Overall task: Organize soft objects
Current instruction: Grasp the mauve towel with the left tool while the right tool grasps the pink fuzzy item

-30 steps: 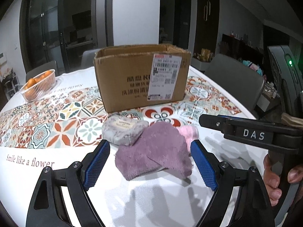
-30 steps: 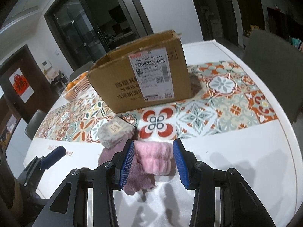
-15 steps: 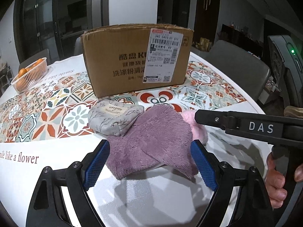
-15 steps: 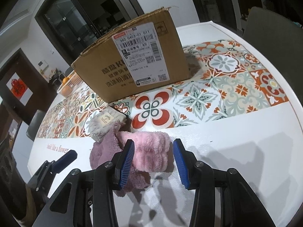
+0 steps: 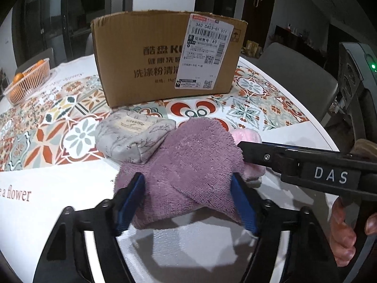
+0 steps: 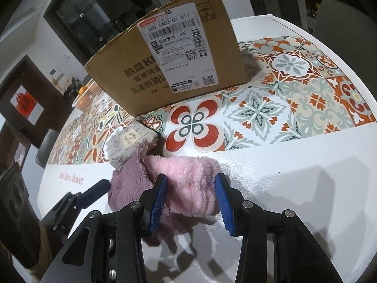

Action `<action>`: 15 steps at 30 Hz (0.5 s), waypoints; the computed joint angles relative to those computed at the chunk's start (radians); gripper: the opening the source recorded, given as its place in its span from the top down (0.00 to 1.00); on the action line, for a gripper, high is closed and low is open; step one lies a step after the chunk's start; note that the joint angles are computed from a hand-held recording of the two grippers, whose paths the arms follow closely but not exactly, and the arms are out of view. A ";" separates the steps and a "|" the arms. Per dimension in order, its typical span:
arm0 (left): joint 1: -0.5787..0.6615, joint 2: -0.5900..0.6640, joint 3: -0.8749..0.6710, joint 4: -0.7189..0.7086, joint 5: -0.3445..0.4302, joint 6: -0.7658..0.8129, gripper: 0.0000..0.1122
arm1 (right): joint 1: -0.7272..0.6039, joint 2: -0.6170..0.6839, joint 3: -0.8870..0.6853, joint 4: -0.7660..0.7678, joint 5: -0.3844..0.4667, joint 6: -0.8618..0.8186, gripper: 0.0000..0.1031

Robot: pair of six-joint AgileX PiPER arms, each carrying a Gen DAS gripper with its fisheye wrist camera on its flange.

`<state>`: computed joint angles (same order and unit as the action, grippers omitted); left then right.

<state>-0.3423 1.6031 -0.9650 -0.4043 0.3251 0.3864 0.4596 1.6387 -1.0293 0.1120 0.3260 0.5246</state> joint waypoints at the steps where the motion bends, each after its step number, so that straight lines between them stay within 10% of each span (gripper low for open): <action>1: 0.006 0.005 -0.002 -0.029 0.009 0.026 0.46 | 0.005 0.002 -0.002 -0.019 0.003 0.020 0.65; 7: 0.000 -0.002 0.007 -0.046 0.009 0.045 0.71 | 0.014 -0.012 0.015 -0.077 -0.011 0.081 0.77; 15: -0.002 -0.077 0.034 0.032 0.005 -0.038 0.76 | 0.061 -0.067 0.038 -0.363 0.006 0.377 0.79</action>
